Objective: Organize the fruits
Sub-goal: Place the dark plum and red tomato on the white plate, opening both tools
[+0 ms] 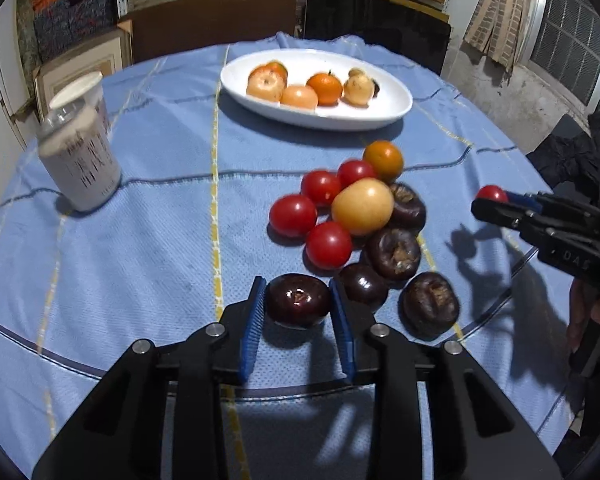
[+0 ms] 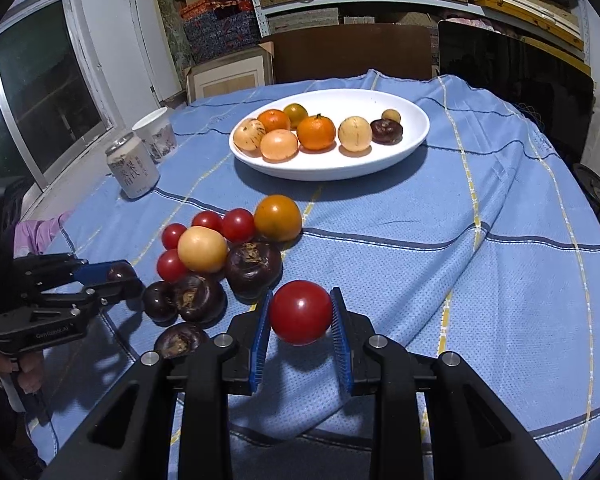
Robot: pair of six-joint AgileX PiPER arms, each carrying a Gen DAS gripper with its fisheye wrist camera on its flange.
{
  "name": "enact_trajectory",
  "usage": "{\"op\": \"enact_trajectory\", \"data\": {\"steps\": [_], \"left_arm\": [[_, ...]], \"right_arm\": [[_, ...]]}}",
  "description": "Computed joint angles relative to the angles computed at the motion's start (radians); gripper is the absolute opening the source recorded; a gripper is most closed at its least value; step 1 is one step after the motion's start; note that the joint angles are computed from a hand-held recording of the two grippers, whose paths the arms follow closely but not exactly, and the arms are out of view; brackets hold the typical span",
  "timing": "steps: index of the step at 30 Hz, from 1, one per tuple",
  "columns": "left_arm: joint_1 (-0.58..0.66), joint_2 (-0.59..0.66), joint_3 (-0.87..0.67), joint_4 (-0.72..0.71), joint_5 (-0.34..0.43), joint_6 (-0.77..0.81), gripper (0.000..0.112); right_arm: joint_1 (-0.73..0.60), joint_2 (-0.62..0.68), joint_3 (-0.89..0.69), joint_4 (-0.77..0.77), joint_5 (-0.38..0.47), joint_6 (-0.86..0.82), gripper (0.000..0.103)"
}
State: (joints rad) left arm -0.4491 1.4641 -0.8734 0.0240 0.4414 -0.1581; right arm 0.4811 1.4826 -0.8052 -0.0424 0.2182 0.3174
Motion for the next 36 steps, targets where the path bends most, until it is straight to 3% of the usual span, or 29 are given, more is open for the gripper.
{"op": "enact_trajectory", "data": {"steps": [6, 11, 17, 26, 28, 31, 33, 34, 35, 36], "left_arm": [[0.043, -0.030, -0.089, -0.144, 0.059, 0.135, 0.031], [0.031, 0.071, -0.281, -0.131, 0.100, 0.142, 0.031], [0.007, 0.294, -0.588, -0.107, 0.180, 0.088, 0.031], [-0.018, 0.651, -1.038, -0.067, 0.335, 0.029, 0.031], [-0.014, 0.692, -1.086, -0.074, 0.354, 0.029, 0.031], [-0.006, 0.728, -1.118, -0.087, 0.362, 0.044, 0.031], [-0.005, 0.755, -1.154, -0.078, 0.384, 0.045, 0.032], [-0.006, 0.771, -1.176, -0.074, 0.398, 0.047, 0.033], [-0.007, 0.782, -1.194, -0.075, 0.407, 0.053, 0.051], [-0.010, 0.775, -1.182, -0.066, 0.392, 0.047, 0.060]], "right_arm": [[-0.012, -0.070, 0.000, 0.024, 0.019, -0.047, 0.029], [-0.077, -0.058, -0.084, 0.164, 0.053, -0.215, 0.029], [-0.155, 0.065, -0.258, 0.344, 0.083, -0.413, 0.029], [-0.233, 0.321, -0.512, 0.419, 0.142, -0.480, 0.029], [-0.244, 0.372, -0.557, 0.421, 0.148, -0.486, 0.029], [-0.277, 0.444, -0.621, 0.541, 0.177, -0.612, 0.029], [-0.276, 0.475, -0.652, 0.500, 0.184, -0.582, 0.031], [-0.277, 0.487, -0.663, 0.496, 0.189, -0.579, 0.031], [-0.279, 0.500, -0.675, 0.500, 0.194, -0.576, 0.042], [-0.281, 0.506, -0.681, 0.512, 0.197, -0.580, 0.051]]}}
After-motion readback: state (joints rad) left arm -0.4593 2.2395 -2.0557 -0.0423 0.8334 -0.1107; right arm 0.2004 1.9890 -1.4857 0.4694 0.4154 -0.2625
